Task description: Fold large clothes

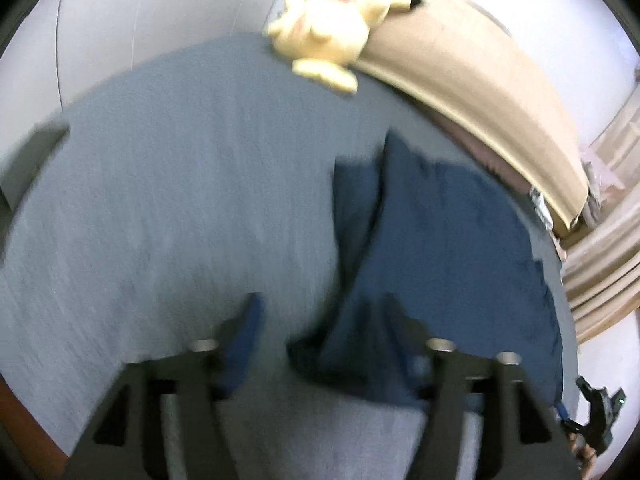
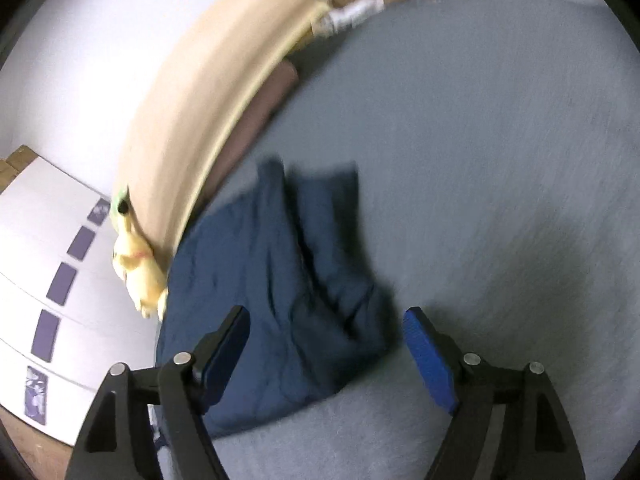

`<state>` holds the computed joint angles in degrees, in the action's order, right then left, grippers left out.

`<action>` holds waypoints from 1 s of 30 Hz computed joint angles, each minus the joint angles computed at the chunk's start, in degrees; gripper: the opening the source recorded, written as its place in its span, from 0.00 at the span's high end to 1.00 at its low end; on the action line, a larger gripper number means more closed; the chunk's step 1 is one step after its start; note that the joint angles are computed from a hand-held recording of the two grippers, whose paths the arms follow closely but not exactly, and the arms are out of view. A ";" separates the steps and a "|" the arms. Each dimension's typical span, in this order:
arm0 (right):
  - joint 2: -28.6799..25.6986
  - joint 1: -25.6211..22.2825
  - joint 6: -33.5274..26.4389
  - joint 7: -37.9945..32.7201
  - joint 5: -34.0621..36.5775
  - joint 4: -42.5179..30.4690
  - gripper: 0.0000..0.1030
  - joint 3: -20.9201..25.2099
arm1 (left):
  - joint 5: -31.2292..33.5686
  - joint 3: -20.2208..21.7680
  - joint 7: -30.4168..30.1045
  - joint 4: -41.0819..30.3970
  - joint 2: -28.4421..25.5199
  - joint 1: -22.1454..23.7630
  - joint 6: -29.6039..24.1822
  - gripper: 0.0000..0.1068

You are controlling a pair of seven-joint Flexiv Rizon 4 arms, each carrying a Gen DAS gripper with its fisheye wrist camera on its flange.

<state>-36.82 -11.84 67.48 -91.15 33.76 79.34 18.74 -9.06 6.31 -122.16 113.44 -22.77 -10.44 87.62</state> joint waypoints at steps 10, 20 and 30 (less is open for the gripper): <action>-14.89 1.83 -24.39 1.42 -6.15 -27.99 0.18 -1.04 | -9.95 -13.31 18.14 -14.83 -9.82 11.49 -13.09 0.25; -19.91 7.29 -32.38 2.61 -12.77 -35.68 0.73 -7.08 | -7.62 -7.01 17.73 -21.20 -15.06 5.75 -16.74 0.50; -8.00 12.18 -10.64 6.42 -21.82 -17.26 0.31 -11.65 | 12.11 12.12 -2.86 -27.48 -11.98 -9.17 -22.92 0.43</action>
